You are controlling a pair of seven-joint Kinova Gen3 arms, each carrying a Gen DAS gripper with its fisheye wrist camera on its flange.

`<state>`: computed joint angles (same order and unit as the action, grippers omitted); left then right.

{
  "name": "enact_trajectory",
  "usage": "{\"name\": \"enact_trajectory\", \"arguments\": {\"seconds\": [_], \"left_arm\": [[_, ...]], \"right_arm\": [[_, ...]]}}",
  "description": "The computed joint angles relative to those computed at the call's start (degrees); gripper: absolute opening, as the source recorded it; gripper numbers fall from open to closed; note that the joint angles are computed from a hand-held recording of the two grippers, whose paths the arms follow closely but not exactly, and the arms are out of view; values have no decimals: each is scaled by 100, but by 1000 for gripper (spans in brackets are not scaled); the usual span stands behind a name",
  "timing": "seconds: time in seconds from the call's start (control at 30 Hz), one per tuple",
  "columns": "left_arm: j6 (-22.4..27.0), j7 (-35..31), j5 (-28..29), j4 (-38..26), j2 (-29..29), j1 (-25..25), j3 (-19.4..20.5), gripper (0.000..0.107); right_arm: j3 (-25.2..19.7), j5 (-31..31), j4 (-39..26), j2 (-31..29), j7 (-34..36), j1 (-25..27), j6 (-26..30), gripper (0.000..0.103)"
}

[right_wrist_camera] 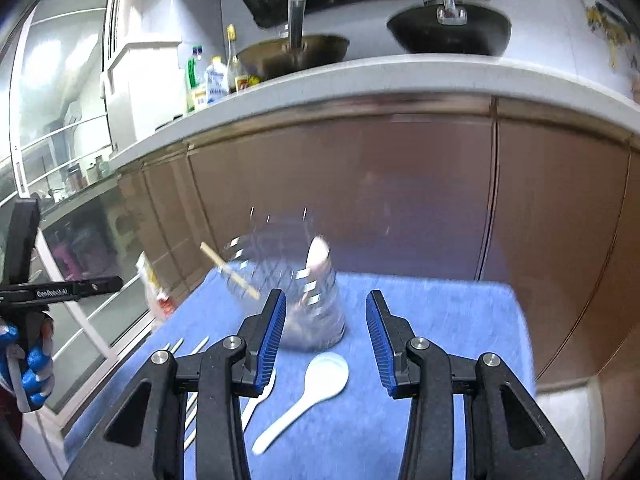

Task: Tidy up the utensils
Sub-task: 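Move both tools back down toward the remaining utensils, then grasp another chopstick with the left tool while the right tool grasps the light blue spoon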

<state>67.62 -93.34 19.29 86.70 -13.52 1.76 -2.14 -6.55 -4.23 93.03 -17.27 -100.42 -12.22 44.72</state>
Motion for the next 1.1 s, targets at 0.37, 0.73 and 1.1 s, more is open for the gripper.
{"name": "enact_trajectory", "arguments": {"seconds": [0.37, 0.73, 1.1], "left_arm": [[564, 52, 347, -35, 986, 119, 326, 36], [579, 596, -270, -368, 1651, 272, 624, 24], [746, 917, -672, -679, 2096, 476, 729, 17]], "right_arm": [[922, -1465, 335, 315, 1095, -262, 686, 36], [1009, -2296, 514, 784, 1913, 195, 833, 30], [895, -2837, 357, 1251, 2443, 549, 981, 30]]}}
